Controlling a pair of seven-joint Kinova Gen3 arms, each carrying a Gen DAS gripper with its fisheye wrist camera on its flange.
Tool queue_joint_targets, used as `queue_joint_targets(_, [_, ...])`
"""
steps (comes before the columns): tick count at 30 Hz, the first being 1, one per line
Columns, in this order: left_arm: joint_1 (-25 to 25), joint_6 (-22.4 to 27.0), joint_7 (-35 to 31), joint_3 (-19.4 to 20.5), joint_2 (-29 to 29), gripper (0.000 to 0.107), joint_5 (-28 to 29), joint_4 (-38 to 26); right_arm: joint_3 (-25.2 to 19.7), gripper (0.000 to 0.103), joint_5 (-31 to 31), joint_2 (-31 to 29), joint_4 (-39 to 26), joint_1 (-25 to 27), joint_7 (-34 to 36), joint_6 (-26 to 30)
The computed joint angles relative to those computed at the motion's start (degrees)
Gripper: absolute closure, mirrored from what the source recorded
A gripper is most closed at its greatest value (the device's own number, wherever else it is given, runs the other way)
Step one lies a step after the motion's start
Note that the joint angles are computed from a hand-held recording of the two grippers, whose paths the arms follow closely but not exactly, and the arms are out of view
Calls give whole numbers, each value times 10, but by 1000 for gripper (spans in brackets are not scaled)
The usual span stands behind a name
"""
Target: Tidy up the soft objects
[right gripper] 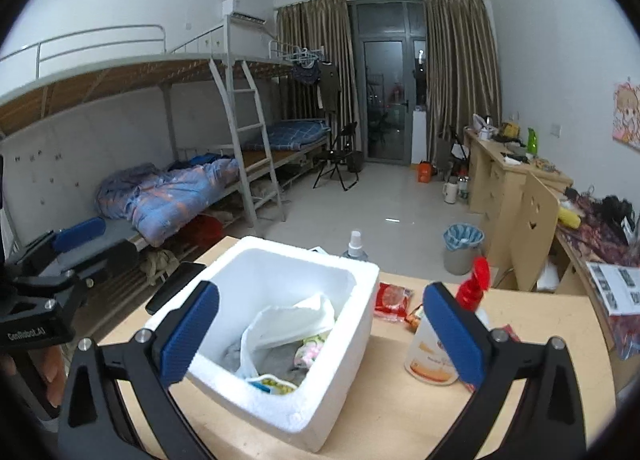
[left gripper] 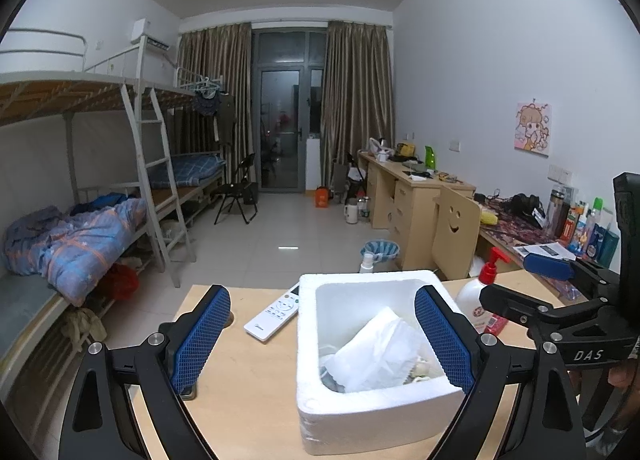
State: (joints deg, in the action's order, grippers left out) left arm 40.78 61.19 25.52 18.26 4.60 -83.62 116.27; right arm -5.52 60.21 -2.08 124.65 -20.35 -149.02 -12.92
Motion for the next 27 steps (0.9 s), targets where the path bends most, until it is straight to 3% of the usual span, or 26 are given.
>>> queue_joint_targets(12, [53,64,-12,24,9,14,15,-20,45,0,-32,-58,39,-36,29,3])
queue_joint_targets(27, [152,168,-9,44,37,14,23,-47,103,0,-147,-145,105,-93,154,20])
